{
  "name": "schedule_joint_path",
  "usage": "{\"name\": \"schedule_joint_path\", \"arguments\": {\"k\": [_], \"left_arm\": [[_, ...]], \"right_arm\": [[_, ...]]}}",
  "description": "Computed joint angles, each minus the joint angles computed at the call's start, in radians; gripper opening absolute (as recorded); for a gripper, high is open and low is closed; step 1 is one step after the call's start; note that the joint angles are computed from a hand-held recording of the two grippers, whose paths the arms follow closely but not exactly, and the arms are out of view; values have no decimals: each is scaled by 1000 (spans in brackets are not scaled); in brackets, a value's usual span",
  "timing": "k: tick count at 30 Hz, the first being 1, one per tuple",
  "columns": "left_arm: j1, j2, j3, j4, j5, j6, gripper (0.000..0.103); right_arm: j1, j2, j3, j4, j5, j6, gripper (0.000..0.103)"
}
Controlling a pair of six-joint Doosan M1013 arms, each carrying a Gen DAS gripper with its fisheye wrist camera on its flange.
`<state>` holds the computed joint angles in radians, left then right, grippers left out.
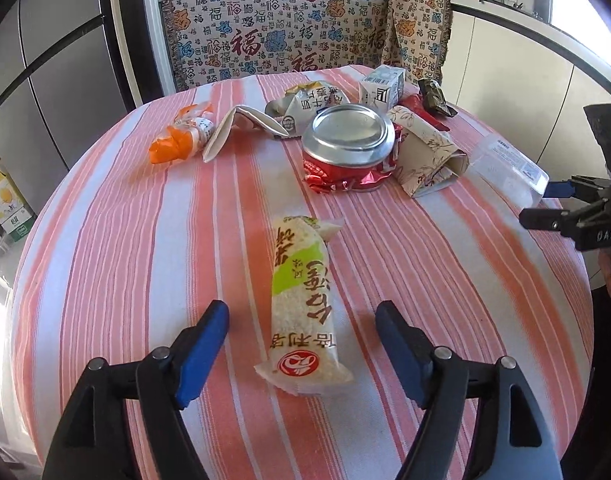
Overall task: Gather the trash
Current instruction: 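Grasp the white snack wrapper with left tool while right tool grasps clear box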
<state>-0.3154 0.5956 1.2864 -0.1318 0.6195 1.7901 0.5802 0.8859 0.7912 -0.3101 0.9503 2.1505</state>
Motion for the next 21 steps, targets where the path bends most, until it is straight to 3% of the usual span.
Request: {"name": "schedule_joint_path", "arguments": {"k": [2, 7, 9, 14, 17, 19, 21], "left_arm": [[1, 1, -2, -7, 2, 3, 78], [0, 9, -15, 5, 12, -2, 81], [0, 10, -20, 5, 22, -1, 81], [-2, 3, -20, 8, 27, 2, 79], [-6, -1, -21, 9, 29, 11, 79], [-11, 0, -26, 40, 31, -5, 79], [-15, 3, -31, 64, 34, -18, 79]], "right_arm": [[11, 2, 11, -73, -29, 22, 97], [-16, 27, -41, -2, 6, -10, 101], [-27, 37, -73, 33, 48, -40, 99], [-37, 25, -94, 93, 58, -102, 93], [-35, 52, -162, 107, 124, -149, 88], [-34, 97, -256, 111, 220, -187, 85], [-31, 125, -311, 103, 272, -205, 75]]}}
